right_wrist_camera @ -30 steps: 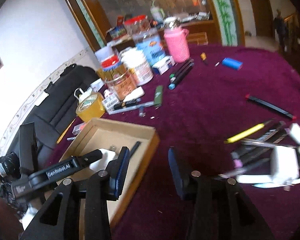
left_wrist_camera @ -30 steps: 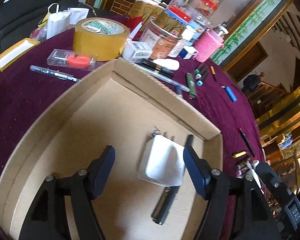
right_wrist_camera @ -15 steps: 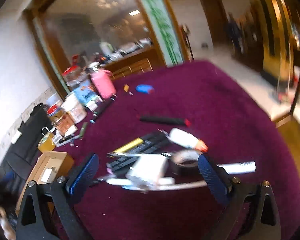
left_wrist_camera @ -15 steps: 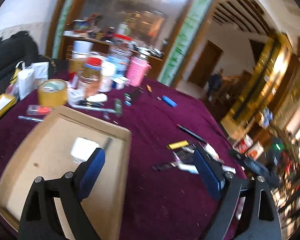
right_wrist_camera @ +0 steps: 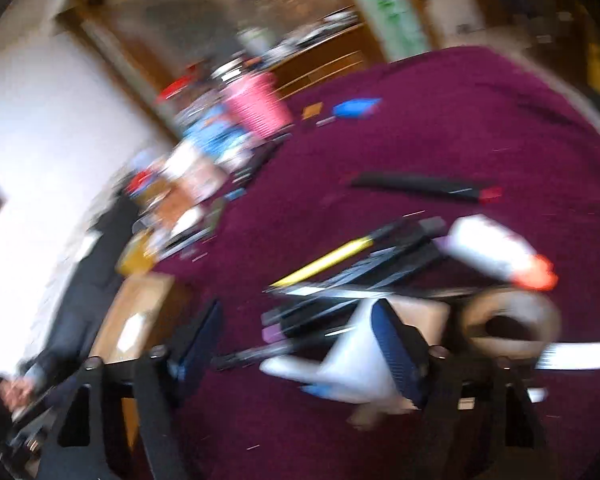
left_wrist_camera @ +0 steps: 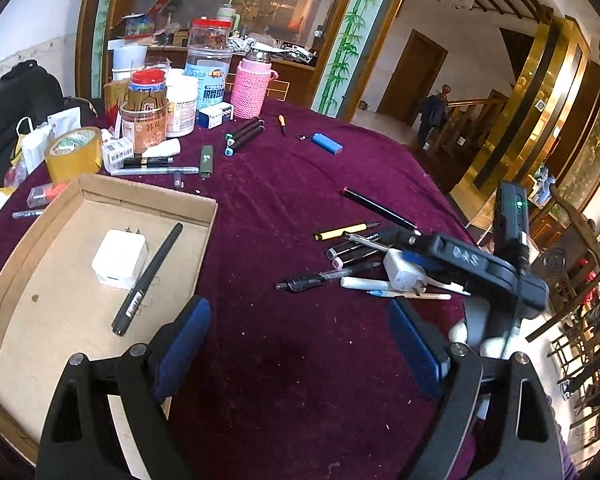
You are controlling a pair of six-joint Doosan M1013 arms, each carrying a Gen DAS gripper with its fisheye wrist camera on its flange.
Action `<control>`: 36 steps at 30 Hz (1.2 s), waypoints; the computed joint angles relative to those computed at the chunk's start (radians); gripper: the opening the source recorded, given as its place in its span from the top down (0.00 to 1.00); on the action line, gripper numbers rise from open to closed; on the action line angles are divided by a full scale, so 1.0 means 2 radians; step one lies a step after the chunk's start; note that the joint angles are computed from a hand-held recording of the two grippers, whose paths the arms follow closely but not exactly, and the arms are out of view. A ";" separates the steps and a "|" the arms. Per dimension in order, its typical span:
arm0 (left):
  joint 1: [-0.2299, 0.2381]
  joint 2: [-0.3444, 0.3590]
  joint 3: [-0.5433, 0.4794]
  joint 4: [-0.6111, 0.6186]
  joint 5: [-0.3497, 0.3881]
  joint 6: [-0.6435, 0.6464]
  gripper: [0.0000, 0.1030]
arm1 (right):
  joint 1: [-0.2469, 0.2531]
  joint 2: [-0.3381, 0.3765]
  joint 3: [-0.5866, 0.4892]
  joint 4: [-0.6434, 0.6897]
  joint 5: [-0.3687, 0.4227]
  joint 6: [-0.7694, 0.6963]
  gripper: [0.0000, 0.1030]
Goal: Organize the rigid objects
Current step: 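Grasp a second white charger from the pile with the left tool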
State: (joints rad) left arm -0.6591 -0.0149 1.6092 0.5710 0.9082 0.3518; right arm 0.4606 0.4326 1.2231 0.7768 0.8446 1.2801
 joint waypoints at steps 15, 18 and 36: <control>0.009 0.118 -0.115 -0.081 0.030 0.177 0.14 | -0.053 -0.047 0.099 0.214 -0.114 -0.071 0.26; 0.015 0.153 -0.150 -0.108 0.046 0.209 0.14 | -0.048 -0.047 0.098 0.181 -0.140 -0.036 0.24; 0.020 0.169 -0.160 -0.149 0.041 0.252 0.56 | -0.054 -0.049 0.090 0.103 -0.133 0.033 0.24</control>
State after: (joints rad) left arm -0.6194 0.3225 1.2893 0.2721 0.9902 0.8565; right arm 0.3535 0.3352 1.4038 0.9819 0.5784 1.3455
